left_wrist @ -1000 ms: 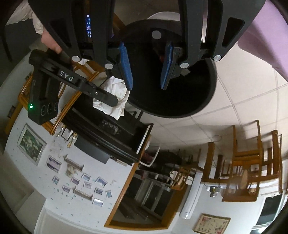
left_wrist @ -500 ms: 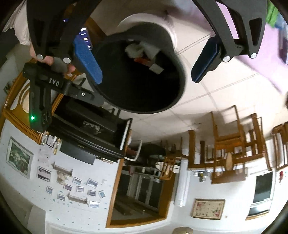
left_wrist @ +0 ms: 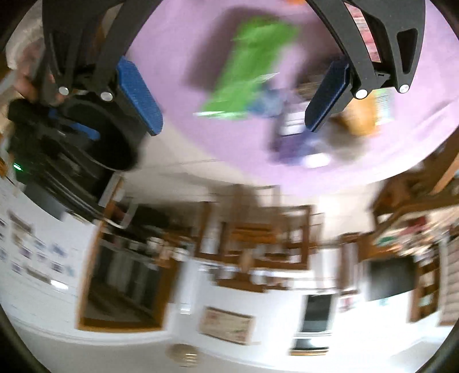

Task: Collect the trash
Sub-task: 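Grasp the green snack bag with the right tool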

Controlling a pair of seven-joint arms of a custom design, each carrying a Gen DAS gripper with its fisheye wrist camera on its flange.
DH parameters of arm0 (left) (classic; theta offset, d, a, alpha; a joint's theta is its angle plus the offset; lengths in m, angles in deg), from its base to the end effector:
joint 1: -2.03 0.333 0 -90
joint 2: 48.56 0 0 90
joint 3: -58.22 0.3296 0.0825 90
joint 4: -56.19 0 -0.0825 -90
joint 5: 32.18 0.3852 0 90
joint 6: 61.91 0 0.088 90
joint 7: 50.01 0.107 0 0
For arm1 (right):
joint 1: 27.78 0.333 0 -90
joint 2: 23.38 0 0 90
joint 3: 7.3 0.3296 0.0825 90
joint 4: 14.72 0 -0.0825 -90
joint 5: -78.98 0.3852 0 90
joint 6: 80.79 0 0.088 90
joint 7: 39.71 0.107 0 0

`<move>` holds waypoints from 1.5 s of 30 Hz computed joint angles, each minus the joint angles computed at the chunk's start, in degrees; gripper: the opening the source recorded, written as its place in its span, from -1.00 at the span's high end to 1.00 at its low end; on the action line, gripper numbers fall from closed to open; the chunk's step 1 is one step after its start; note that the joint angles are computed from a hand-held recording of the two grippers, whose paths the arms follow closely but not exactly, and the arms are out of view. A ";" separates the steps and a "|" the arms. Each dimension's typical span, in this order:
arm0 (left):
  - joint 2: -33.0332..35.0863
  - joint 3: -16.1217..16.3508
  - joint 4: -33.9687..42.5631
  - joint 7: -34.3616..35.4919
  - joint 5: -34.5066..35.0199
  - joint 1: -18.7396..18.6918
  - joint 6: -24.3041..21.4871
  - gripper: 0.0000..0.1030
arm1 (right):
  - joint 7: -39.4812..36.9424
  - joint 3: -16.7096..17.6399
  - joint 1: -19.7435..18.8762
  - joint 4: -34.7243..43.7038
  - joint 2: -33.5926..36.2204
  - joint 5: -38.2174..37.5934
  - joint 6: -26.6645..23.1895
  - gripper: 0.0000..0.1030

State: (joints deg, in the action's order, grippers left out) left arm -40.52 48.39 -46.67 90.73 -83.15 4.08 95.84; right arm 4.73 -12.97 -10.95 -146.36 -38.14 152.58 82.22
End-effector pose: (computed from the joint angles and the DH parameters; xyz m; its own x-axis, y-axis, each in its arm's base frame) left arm 0.6486 -0.0498 0.5648 -0.3847 -0.9083 0.1645 -0.5615 0.0888 -0.8227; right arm 0.4991 0.0434 0.5257 0.1347 -0.8290 -0.5427 -0.6572 0.3352 -0.6751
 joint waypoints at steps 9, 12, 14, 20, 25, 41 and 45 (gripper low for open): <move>11.34 4.21 13.41 -22.57 17.93 3.60 -10.86 -0.90 | 19.15 7.73 0.98 14.08 14.27 -18.84 -5.44 -0.53; 13.14 3.55 14.67 -24.01 20.70 4.72 -11.75 -0.90 | 26.20 9.74 0.59 18.64 19.00 -27.21 -6.82 -0.33; 13.94 3.23 15.15 -24.82 22.01 5.20 -11.84 -0.90 | 29.07 10.77 0.13 19.41 20.77 -32.55 -5.96 -0.23; 13.53 0.85 14.03 -20.59 19.33 7.70 -12.20 -0.18 | 35.30 13.61 -0.53 22.11 24.42 -45.64 -1.82 -0.01; 14.24 0.87 14.89 -18.82 19.34 7.81 -12.86 0.09 | 28.99 16.49 -3.44 20.46 23.64 -40.94 -0.03 0.14; 6.16 0.23 7.05 -4.17 2.05 10.14 -10.36 0.45 | 6.77 13.73 -1.05 15.90 15.86 -15.79 3.02 0.32; 8.63 2.29 10.39 -11.35 8.08 8.06 -13.79 0.21 | 4.85 11.72 -0.05 15.39 14.85 -13.61 1.55 0.32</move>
